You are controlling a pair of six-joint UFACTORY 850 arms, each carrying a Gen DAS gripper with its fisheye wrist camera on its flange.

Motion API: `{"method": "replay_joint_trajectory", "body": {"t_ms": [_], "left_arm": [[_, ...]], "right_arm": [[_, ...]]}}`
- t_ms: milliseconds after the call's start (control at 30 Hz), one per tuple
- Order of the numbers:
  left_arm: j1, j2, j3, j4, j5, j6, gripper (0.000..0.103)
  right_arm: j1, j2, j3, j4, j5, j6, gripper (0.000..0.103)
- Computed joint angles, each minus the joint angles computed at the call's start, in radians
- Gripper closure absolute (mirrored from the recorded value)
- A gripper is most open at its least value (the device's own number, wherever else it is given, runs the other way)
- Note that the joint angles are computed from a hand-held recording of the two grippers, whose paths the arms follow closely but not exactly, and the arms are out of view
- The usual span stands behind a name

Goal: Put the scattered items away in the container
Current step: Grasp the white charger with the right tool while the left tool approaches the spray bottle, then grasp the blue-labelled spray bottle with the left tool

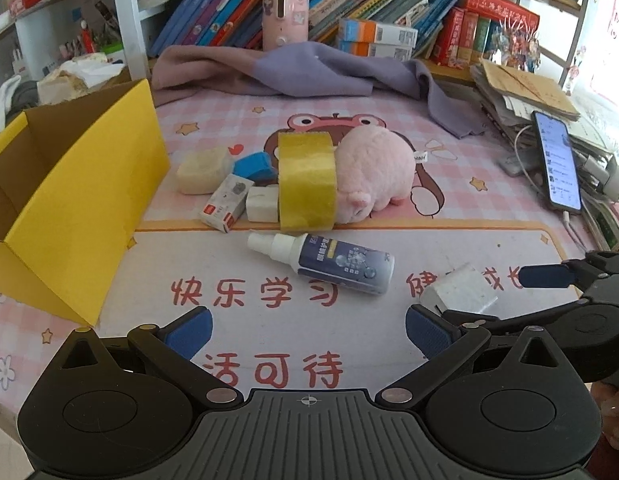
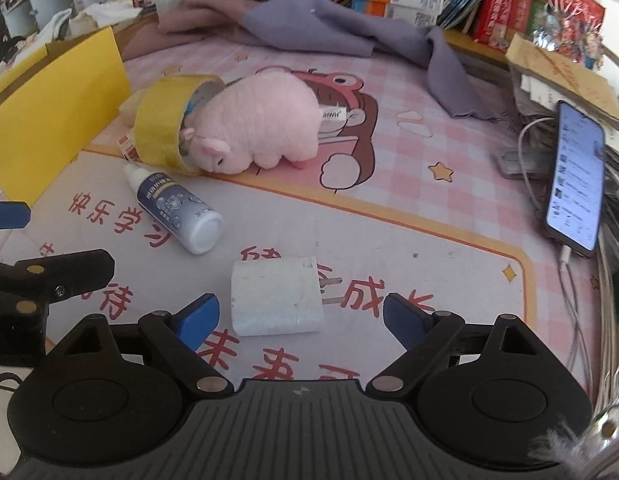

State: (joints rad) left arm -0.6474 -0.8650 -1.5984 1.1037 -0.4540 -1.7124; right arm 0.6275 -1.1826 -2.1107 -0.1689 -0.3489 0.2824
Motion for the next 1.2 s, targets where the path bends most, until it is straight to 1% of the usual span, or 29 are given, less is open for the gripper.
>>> {"method": "replay_joint_trajectory", "body": {"t_ms": [67, 133, 167, 267, 367, 500, 633, 700, 733, 767, 833, 867, 900, 967, 1000, 1033, 1067, 1133, 1200], "left_arm": [[0.003, -0.015, -0.024, -0.035, 0.000, 0.042, 0.000], [0.005, -0.031, -0.047, -0.065, 0.000, 0.078, 0.000], [0.008, -0.040, -0.060, -0.086, 0.003, 0.102, 0.000], [0.014, -0.069, -0.106, -0.153, 0.007, 0.182, 0.000], [0.017, -0.096, -0.147, -0.164, 0.004, 0.218, 0.000], [0.022, -0.131, -0.206, -0.182, -0.018, 0.250, 0.000], [0.017, -0.168, -0.267, -0.158, -0.069, 0.239, 0.000], [0.012, -0.211, -0.332, -0.141, -0.142, 0.210, 0.000], [0.013, -0.236, -0.373, -0.164, -0.183, 0.200, 0.000], [0.021, -0.256, -0.406, -0.213, -0.198, 0.196, 0.000], [0.042, -0.266, -0.420, -0.290, -0.175, 0.160, 0.000], [0.047, -0.272, -0.427, -0.323, -0.177, 0.154, 0.001], [0.050, -0.274, -0.427, -0.355, -0.177, 0.164, 0.006], [0.052, -0.256, -0.387, -0.360, -0.153, 0.150, 0.010], [0.051, -0.244, -0.364, -0.349, -0.148, 0.135, 0.015], [0.050, -0.231, -0.341, -0.336, -0.143, 0.121, 0.024], [0.049, -0.220, -0.322, -0.327, -0.140, 0.115, 0.029], [0.048, -0.205, -0.299, -0.323, -0.145, 0.121, 0.044], [0.050, -0.207, -0.303, -0.342, -0.159, 0.148, 0.049]], "right_arm": [[-0.006, -0.017, -0.026, 0.058, -0.014, -0.069, 0.024], [-0.014, -0.028, -0.043, 0.137, -0.024, -0.153, 0.037], [-0.018, -0.031, -0.047, 0.169, -0.027, -0.184, 0.040], [-0.024, -0.027, -0.038, 0.133, -0.019, -0.146, 0.040], [-0.033, -0.017, -0.020, 0.080, -0.014, -0.077, 0.040], [-0.042, -0.006, 0.000, 0.033, -0.009, -0.021, 0.040], [-0.048, -0.001, 0.006, 0.049, -0.011, -0.039, 0.040], [-0.049, -0.003, 0.002, 0.054, -0.015, -0.051, 0.040], [-0.049, -0.003, 0.001, 0.054, -0.016, -0.055, 0.040], [-0.049, -0.006, -0.003, 0.053, -0.018, -0.059, 0.040], [-0.049, -0.005, -0.003, 0.051, -0.017, -0.067, 0.040], [-0.049, -0.005, -0.002, 0.054, -0.018, -0.072, 0.040], [-0.049, -0.005, -0.002, 0.057, -0.018, -0.077, 0.040], [-0.049, -0.004, -0.001, 0.052, -0.017, -0.071, 0.040], [-0.048, -0.004, -0.001, 0.049, -0.016, -0.068, 0.040], [-0.048, -0.003, 0.000, 0.050, -0.016, -0.072, 0.040], [-0.047, -0.004, -0.002, 0.055, -0.016, -0.078, 0.040], [-0.046, -0.004, -0.003, 0.086, -0.012, -0.115, 0.041], [-0.042, -0.008, -0.010, 0.098, -0.015, -0.132, 0.041]]}}
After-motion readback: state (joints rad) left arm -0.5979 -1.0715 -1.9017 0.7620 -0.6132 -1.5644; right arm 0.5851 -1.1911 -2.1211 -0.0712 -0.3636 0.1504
